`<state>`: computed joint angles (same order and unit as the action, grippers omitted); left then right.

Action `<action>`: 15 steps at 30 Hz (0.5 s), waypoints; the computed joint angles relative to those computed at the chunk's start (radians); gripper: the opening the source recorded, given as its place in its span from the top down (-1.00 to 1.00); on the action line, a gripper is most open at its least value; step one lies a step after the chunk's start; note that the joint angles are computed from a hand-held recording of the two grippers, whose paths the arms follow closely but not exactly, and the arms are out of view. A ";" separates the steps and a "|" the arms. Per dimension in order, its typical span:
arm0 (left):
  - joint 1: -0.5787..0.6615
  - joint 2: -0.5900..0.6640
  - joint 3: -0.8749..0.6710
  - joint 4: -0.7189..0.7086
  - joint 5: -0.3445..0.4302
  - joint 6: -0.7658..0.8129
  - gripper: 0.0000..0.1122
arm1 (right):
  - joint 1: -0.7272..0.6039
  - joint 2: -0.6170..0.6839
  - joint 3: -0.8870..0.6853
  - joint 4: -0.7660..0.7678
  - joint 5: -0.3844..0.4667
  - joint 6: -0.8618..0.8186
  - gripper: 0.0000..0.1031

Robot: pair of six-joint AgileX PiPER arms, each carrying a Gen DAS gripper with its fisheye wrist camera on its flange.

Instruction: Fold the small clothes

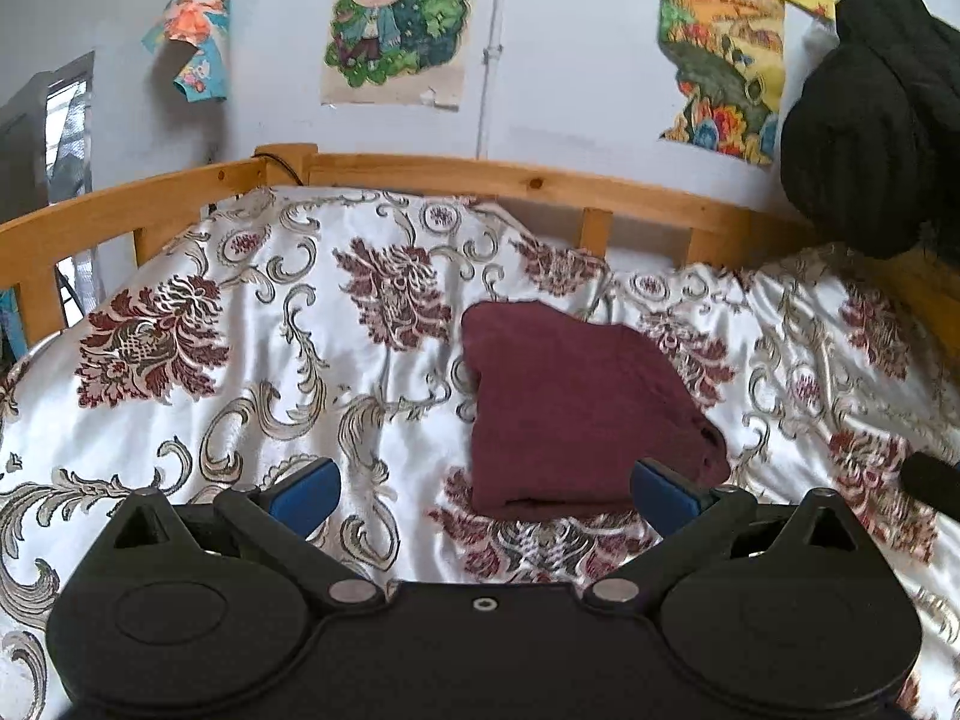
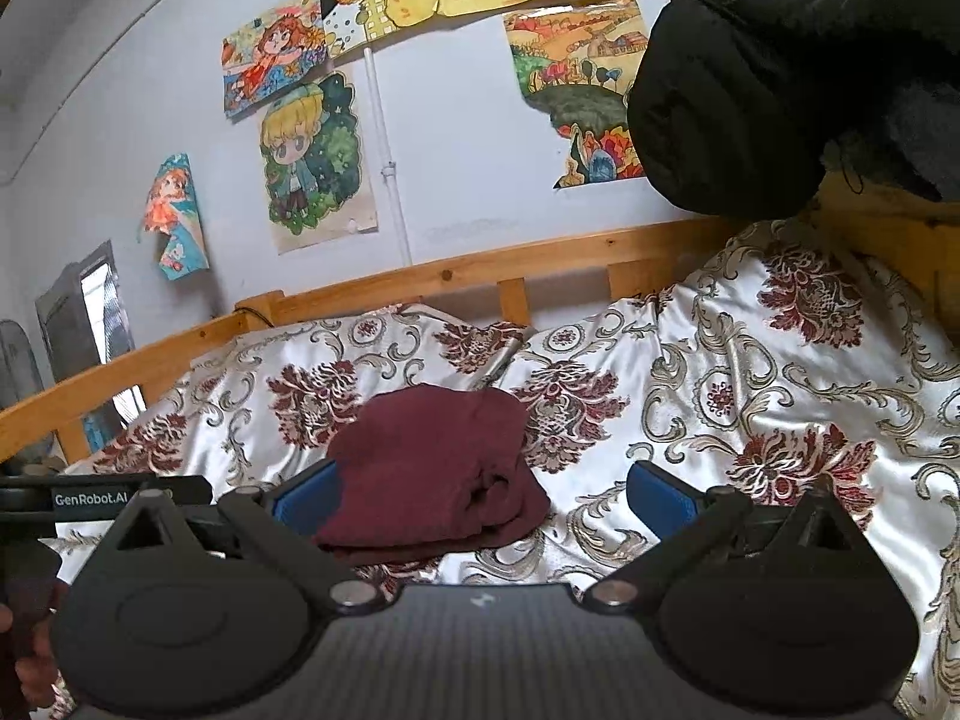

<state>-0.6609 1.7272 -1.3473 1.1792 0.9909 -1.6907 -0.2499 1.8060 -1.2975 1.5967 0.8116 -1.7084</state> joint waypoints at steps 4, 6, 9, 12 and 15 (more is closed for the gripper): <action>0.004 0.005 0.039 0.026 -0.022 -0.009 -0.82 | 0.013 0.005 0.019 0.014 -0.043 -0.032 -0.99; 0.005 0.007 0.052 0.032 -0.031 -0.009 -0.82 | 0.019 0.014 0.015 0.005 -0.058 -0.017 -0.99; 0.009 0.012 0.059 0.026 -0.042 0.000 -0.82 | 0.028 0.024 0.011 -0.004 -0.069 -0.014 -0.99; 0.014 0.013 0.057 0.012 -0.049 0.006 -0.82 | 0.032 0.023 0.017 -0.006 -0.069 -0.027 -0.99; 0.014 0.014 0.058 0.012 -0.046 0.003 -0.82 | 0.036 0.017 0.025 -0.009 -0.069 -0.041 -0.99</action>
